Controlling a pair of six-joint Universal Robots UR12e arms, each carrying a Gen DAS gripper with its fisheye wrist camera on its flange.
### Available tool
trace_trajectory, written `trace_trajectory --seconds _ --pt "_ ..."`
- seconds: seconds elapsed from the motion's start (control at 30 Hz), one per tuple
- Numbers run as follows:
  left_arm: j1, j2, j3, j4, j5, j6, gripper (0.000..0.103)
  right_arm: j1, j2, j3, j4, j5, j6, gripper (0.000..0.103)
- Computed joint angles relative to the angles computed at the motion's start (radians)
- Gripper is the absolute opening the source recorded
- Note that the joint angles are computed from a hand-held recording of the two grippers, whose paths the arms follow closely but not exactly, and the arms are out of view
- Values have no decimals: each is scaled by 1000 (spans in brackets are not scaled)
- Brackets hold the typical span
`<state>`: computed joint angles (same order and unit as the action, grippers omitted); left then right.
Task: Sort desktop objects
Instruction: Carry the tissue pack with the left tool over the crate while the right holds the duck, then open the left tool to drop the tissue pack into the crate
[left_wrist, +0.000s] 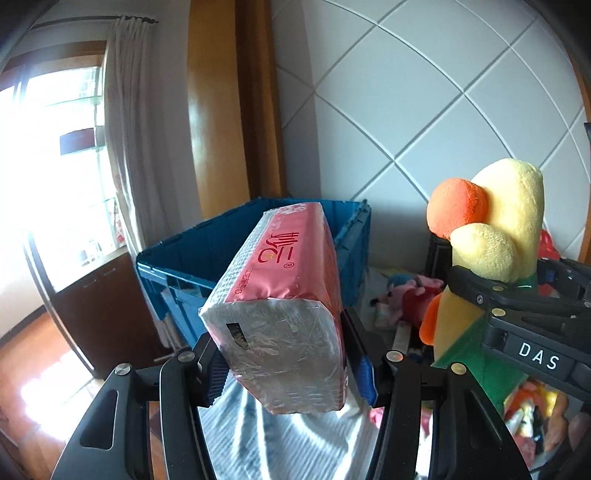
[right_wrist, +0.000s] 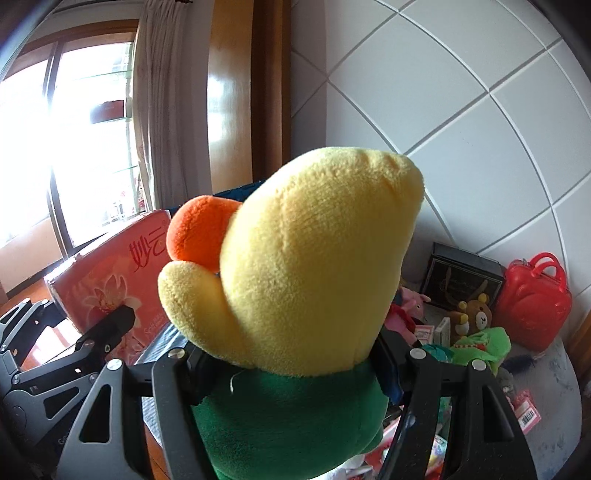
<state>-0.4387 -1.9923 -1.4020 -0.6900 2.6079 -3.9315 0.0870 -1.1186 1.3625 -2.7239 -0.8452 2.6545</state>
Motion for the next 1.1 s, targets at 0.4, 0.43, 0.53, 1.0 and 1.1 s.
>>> trace_trajectory --seconds 0.4,0.43,0.53,1.0,1.1 --pt "89 61 -71 14 23 -22 53 79 66 -117 -9 38 30 68" --pt "100 65 -80 43 21 3 52 89 74 -129 -16 33 42 68" --pt "142 76 -102 155 10 115 51 120 100 -174 -44 15 92 68" --pt "377 46 -66 348 -351 478 49 282 295 -506 59 -287 250 68" --pt "395 39 -69 338 -411 479 49 296 318 -540 108 -338 251 68"
